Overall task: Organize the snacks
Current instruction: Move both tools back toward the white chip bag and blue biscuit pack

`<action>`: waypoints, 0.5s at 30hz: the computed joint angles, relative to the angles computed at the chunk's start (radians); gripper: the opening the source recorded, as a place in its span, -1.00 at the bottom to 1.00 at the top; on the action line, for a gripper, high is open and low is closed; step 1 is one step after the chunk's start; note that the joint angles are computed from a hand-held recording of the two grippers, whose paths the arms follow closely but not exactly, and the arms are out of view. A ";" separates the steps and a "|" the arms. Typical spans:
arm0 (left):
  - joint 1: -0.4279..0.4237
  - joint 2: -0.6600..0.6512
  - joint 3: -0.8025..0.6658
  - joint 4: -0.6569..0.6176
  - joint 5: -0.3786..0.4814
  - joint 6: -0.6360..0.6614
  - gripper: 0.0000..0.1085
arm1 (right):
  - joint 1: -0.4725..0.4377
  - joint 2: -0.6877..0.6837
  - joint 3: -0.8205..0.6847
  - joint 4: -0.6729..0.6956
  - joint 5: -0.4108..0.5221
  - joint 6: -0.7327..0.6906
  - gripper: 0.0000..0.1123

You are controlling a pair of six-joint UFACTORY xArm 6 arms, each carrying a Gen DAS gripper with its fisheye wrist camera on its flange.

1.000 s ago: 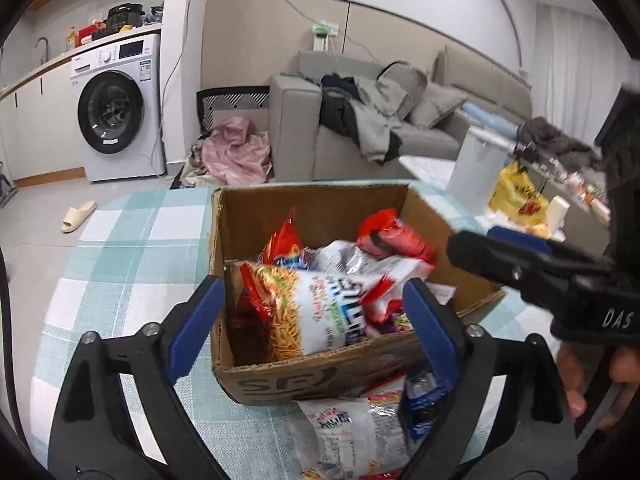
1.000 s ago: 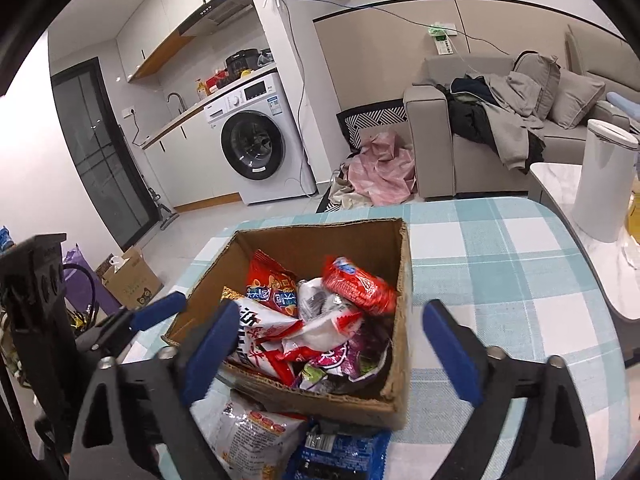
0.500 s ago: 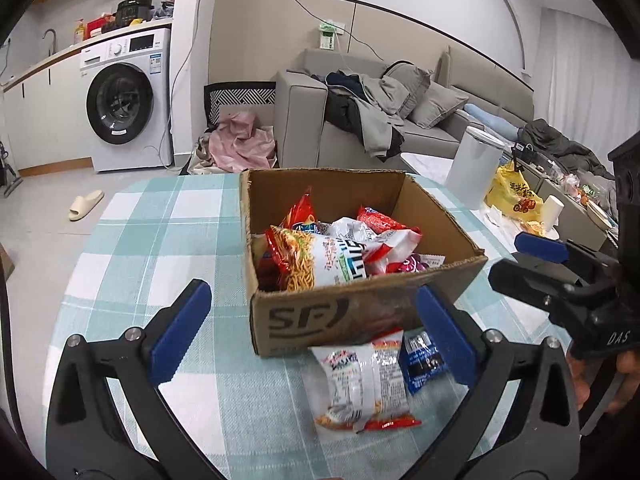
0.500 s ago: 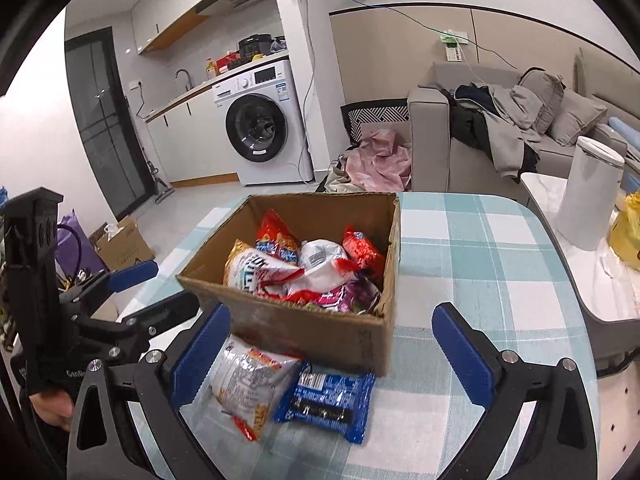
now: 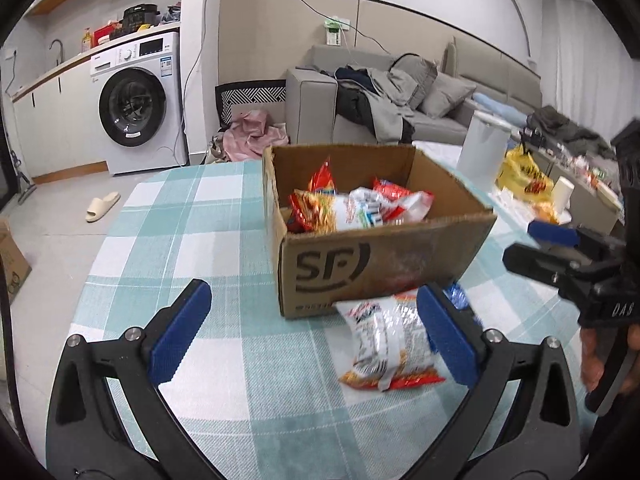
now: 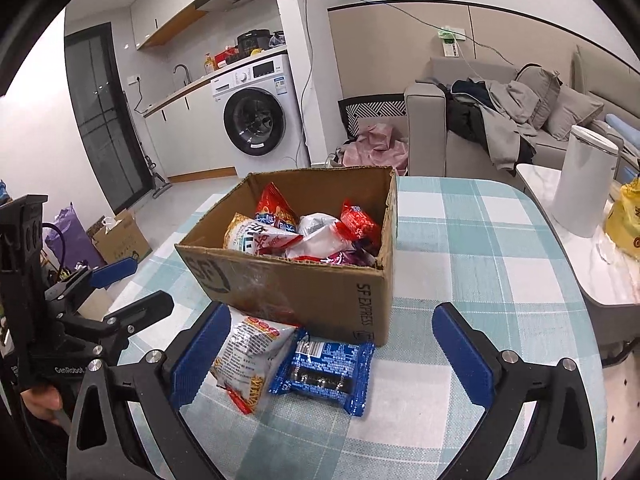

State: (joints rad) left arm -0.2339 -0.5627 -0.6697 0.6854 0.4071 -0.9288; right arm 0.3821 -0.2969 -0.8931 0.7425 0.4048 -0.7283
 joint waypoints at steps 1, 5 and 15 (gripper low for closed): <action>-0.003 -0.002 0.005 0.018 0.001 -0.012 0.89 | 0.001 0.000 0.004 -0.004 -0.005 0.001 0.83; -0.003 -0.015 0.031 -0.004 -0.012 -0.009 0.89 | 0.000 0.008 0.005 -0.022 -0.005 0.008 0.83; 0.003 -0.008 0.041 0.035 -0.025 -0.053 0.89 | 0.009 0.036 0.007 -0.049 -0.011 0.031 0.83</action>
State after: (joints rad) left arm -0.2309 -0.5703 -0.6286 0.7203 0.3821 -0.9815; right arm 0.3910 -0.2608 -0.8862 0.6936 0.3939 -0.6969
